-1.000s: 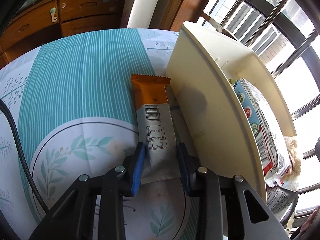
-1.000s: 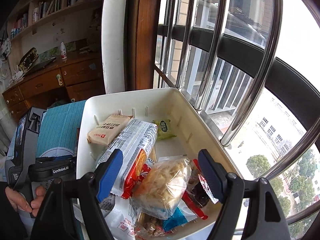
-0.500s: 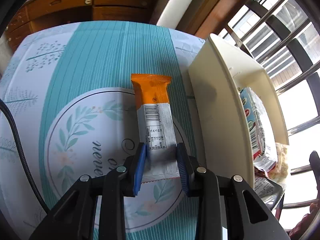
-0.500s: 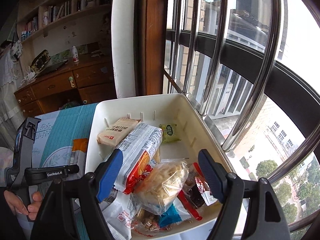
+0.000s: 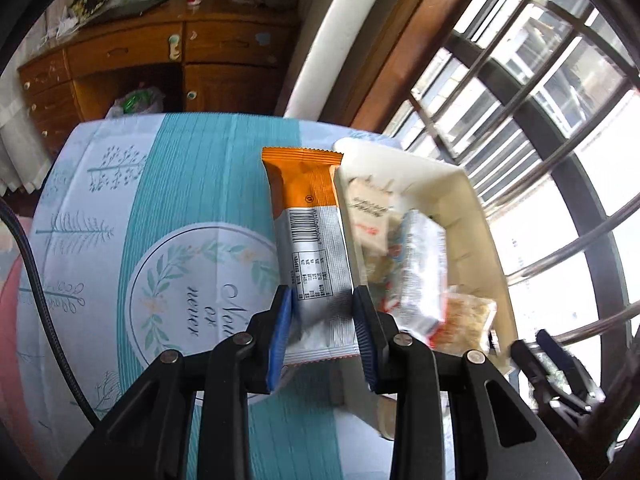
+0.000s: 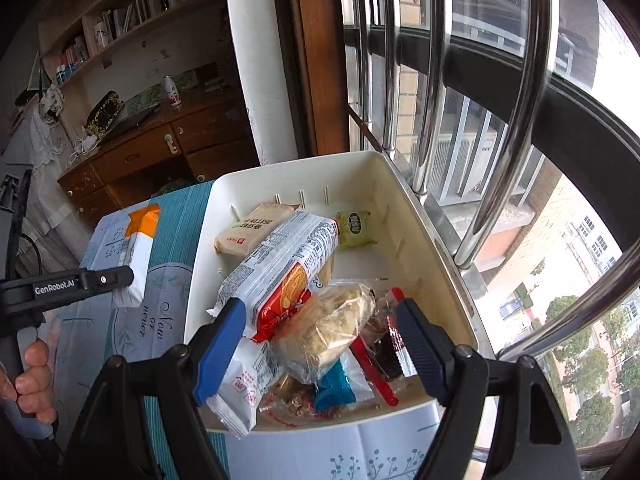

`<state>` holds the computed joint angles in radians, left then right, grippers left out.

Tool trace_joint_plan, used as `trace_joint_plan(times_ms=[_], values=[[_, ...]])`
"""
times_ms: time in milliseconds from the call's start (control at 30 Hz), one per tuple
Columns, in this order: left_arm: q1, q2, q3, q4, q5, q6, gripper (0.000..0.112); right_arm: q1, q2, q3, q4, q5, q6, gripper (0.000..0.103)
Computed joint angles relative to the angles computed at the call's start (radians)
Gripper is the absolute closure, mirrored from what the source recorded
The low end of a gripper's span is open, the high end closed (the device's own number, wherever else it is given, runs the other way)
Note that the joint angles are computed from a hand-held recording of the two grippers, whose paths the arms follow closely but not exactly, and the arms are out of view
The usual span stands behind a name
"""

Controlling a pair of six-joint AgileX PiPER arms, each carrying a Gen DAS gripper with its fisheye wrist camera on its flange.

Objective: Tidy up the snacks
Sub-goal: 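Lift the bar over the tray and release it with the left gripper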

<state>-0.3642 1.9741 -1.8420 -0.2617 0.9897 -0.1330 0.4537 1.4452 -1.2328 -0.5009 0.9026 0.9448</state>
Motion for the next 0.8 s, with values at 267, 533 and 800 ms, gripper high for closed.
trace_joint_plan(times_ms=[267,533,800], values=[[-0.110,-0.010,-0.095,-0.057,-0.027,0.002,0.083,-0.090,-0.085,0.080,0.193,0.001,-0.191,0.025],[-0.221,0.149,-0.315,-0.120,-0.025,-0.040,0.083,-0.201,-0.133,0.132,0.347,-0.015,-0.371,0.025],[-0.278,0.375,-0.606,-0.125,0.075,-0.156,0.082,-0.378,-0.131,0.142,0.573,-0.046,-0.681,0.018]])
